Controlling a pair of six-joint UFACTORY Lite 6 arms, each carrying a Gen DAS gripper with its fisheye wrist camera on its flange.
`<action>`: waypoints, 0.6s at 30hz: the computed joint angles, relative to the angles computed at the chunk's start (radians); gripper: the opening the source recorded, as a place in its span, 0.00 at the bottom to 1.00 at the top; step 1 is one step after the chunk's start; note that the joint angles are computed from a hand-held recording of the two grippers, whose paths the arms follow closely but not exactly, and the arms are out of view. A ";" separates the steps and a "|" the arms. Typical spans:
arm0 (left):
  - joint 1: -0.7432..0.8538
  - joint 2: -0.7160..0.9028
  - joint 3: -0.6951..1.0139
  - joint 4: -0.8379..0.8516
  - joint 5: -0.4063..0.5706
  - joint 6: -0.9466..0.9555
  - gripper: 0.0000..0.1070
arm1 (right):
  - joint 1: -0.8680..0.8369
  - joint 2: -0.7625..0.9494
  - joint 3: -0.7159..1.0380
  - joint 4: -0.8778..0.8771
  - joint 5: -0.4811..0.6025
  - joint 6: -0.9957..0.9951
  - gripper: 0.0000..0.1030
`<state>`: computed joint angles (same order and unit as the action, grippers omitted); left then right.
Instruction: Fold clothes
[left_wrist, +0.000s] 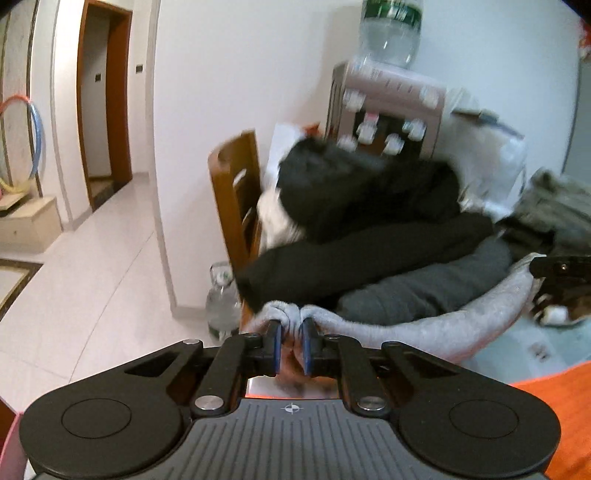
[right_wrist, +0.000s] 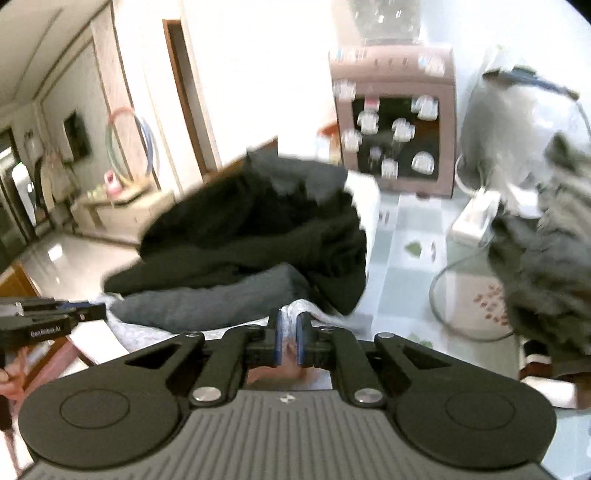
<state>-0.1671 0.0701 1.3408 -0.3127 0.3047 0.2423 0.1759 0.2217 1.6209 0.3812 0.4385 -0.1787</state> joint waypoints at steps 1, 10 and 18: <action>0.010 -0.032 -0.004 -0.035 0.026 0.030 0.12 | -0.005 -0.037 -0.002 -0.002 0.024 0.020 0.09; 0.020 -0.433 -0.079 -0.104 0.343 0.030 0.12 | -0.036 -0.487 -0.129 -0.102 0.303 0.291 0.09; -0.141 -0.636 -0.049 -0.042 0.523 -0.089 0.05 | 0.074 -0.882 -0.207 -0.379 0.591 0.636 0.09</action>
<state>-0.3082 -0.5658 1.2915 -0.3546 0.8280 0.1533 0.2501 -0.6600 1.4138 0.0021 1.0295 0.4575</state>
